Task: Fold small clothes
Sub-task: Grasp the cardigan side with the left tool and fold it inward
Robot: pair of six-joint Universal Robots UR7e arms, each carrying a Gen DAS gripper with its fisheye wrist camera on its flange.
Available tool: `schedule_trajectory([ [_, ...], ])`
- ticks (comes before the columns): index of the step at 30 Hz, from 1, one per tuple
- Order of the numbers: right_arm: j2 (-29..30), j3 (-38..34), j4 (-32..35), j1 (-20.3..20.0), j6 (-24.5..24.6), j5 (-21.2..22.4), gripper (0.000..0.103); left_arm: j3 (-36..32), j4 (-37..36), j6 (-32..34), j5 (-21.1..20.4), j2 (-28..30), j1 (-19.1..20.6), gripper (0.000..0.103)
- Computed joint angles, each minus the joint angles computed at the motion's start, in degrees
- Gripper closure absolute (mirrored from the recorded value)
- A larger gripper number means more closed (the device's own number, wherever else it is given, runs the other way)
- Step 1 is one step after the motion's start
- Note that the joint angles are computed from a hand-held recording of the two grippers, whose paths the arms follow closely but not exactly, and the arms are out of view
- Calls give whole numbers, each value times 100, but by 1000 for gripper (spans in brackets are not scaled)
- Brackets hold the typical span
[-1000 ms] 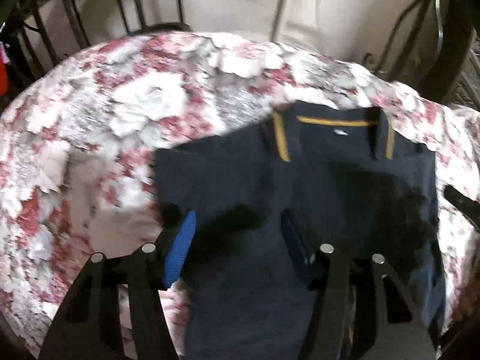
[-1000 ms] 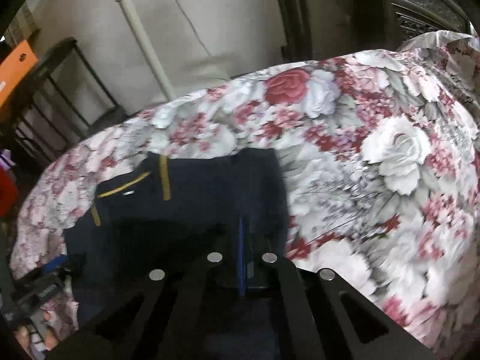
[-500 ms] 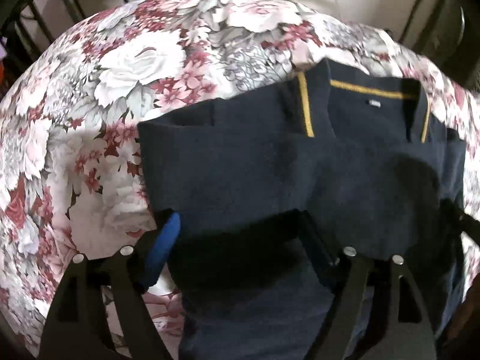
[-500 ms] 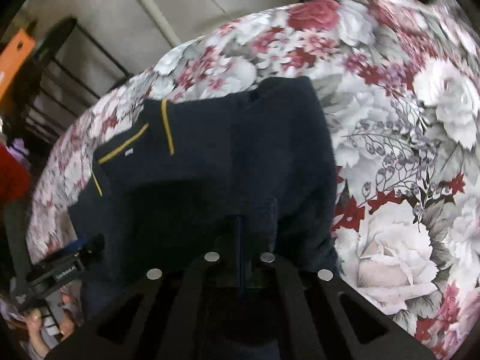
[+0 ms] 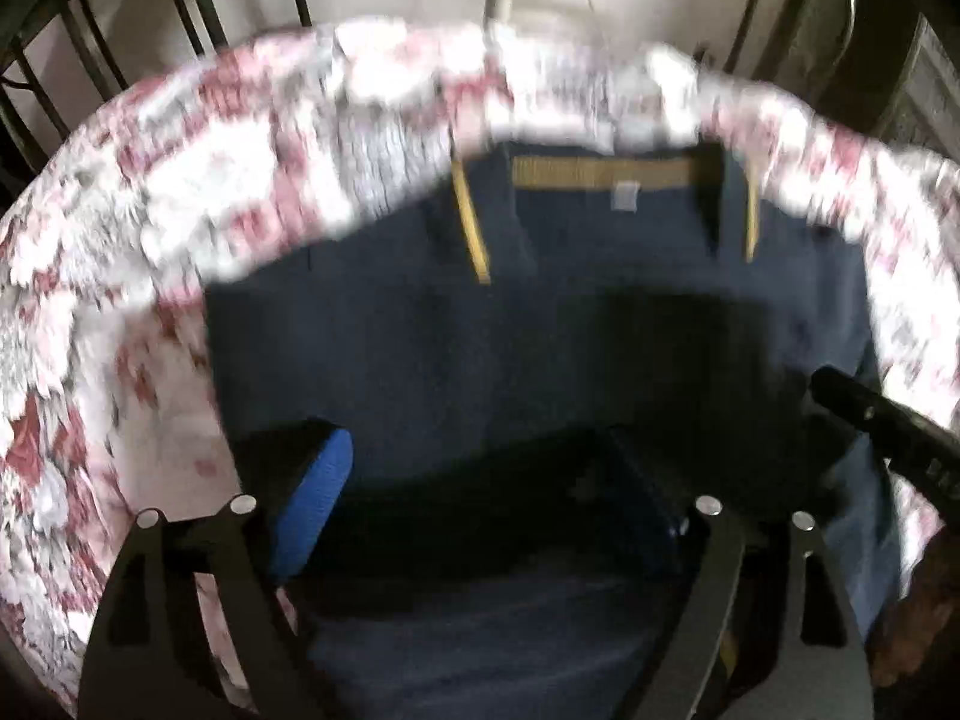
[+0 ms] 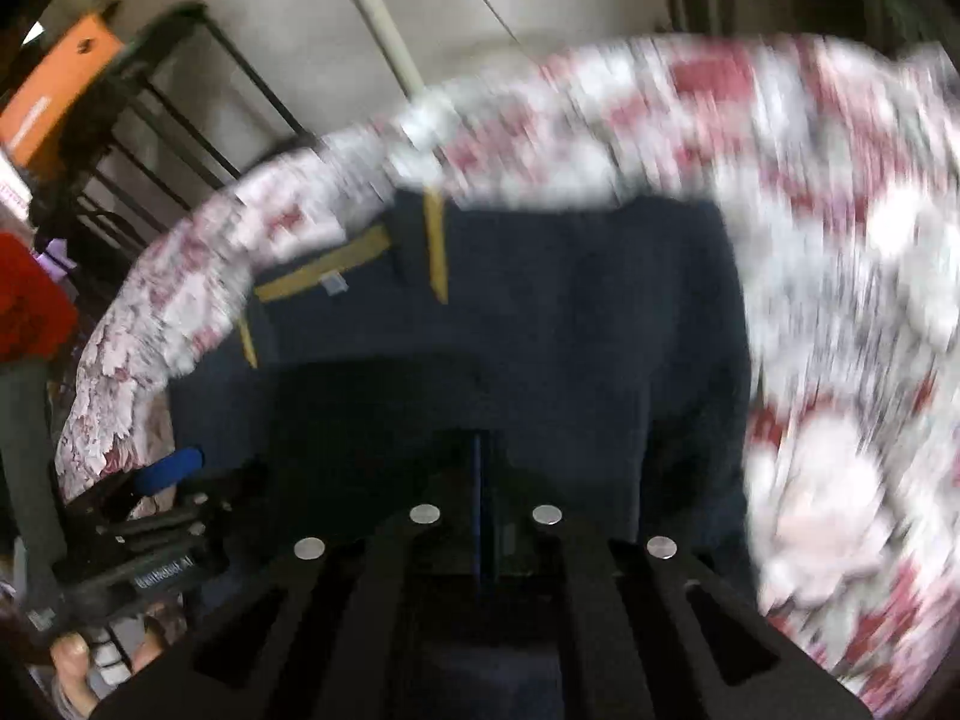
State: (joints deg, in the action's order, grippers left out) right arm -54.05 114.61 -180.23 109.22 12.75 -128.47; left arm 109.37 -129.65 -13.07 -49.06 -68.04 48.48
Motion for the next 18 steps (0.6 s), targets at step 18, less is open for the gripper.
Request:
schedule_trajectory([
  [18,121,-119,1088,-23,206,-59,100,4,787,-154,314,108,97,8],
])
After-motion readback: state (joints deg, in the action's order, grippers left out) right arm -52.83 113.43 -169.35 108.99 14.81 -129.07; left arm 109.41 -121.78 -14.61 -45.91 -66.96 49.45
